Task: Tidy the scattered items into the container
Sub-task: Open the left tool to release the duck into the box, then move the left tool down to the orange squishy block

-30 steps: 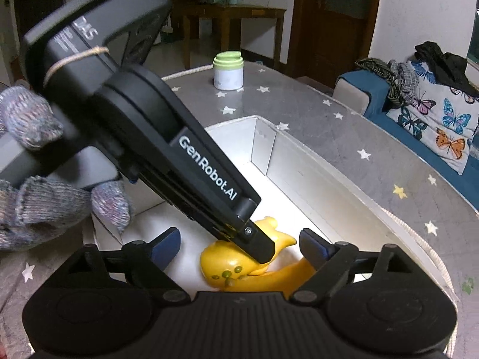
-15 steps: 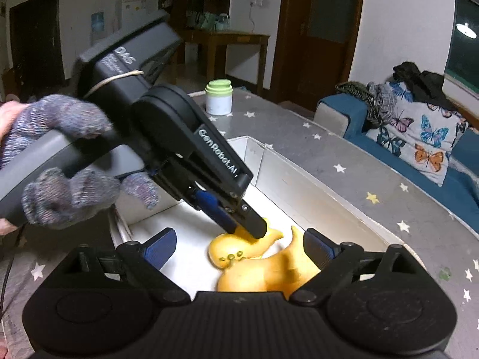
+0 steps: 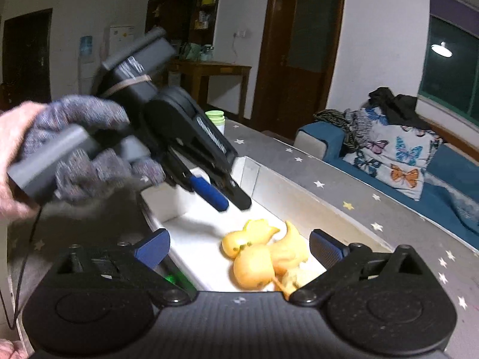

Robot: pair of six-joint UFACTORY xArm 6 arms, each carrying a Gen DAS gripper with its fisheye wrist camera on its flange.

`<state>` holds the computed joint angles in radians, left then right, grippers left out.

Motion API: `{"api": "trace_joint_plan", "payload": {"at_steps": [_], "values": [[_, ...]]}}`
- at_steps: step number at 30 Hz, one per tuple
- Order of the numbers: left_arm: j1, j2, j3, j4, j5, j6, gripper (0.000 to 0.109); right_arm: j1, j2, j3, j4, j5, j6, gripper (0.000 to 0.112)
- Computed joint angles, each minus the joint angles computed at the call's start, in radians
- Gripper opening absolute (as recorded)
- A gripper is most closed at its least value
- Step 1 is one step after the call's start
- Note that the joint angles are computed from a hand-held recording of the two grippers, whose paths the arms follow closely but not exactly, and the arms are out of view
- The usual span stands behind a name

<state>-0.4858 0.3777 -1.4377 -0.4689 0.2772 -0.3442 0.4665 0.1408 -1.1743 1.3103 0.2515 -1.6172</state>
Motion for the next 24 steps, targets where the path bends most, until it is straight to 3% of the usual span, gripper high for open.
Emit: {"api": "trace_joint_plan", "payload": {"at_steps": [7, 12, 17, 22, 24], "values": [[-0.049, -0.16, 0.24, 0.294, -0.152, -0.236, 0.033, 0.056, -0.113, 0.162, 0.225, -0.102, -0.193, 0.103], [-0.052, -0.241, 0.364, 0.74, -0.218, -0.623, 0.033, 0.079, -0.179, 0.24, 0.441, -0.125, -0.352, 0.103], [-0.048, -0.284, 0.401, 1.203, -0.221, -1.034, 0.033, 0.066, -0.229, 0.287, 0.655, -0.119, -0.508, 0.103], [-0.07, -0.314, 0.433, 1.405, -0.213, -1.237, 0.033, 0.047, -0.281, 0.34, 0.808, -0.101, -0.619, 0.103], [-0.075, -0.327, 0.451, 1.452, -0.216, -1.295, 0.033, 0.04, -0.304, 0.37, 0.812, -0.084, -0.61, 0.103]]}}
